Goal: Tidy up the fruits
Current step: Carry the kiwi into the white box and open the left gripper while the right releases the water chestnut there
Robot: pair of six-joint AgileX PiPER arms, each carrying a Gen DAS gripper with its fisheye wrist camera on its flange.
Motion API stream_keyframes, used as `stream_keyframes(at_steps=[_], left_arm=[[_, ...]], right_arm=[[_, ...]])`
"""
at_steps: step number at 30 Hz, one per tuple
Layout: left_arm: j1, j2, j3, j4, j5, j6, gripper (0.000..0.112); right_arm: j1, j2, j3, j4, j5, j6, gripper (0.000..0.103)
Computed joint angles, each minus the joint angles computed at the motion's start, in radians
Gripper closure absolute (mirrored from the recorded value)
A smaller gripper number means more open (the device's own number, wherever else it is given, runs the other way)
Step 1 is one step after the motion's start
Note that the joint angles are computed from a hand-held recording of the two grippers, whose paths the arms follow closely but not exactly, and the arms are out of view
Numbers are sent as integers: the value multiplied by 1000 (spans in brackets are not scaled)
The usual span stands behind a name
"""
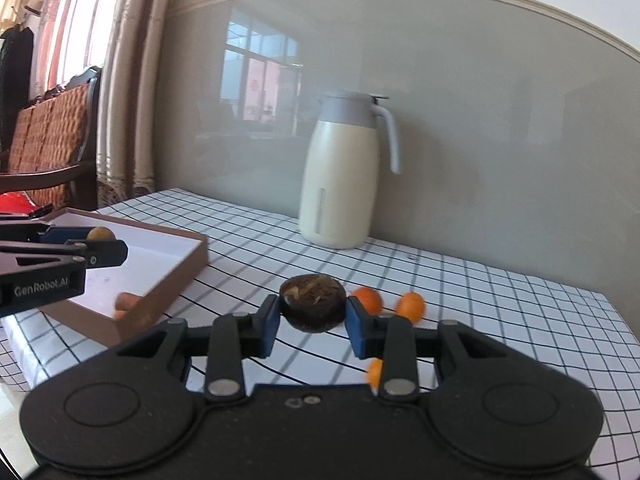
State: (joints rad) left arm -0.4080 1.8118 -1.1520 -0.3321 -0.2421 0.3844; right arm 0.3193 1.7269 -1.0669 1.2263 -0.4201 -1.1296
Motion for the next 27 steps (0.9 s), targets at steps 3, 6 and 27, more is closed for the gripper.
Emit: stream_keyframes(at_steps=[3, 6, 27], left_arm=[[24, -16, 24, 35, -14, -38, 87], [57, -27, 44, 68, -25, -71, 87], [329, 41, -10, 94, -44, -109, 87]], right_arm=[[22, 15, -25, -2, 2, -2, 77], [43, 40, -60, 8, 6, -18, 77], [125, 271, -423, 208, 135, -269, 77]])
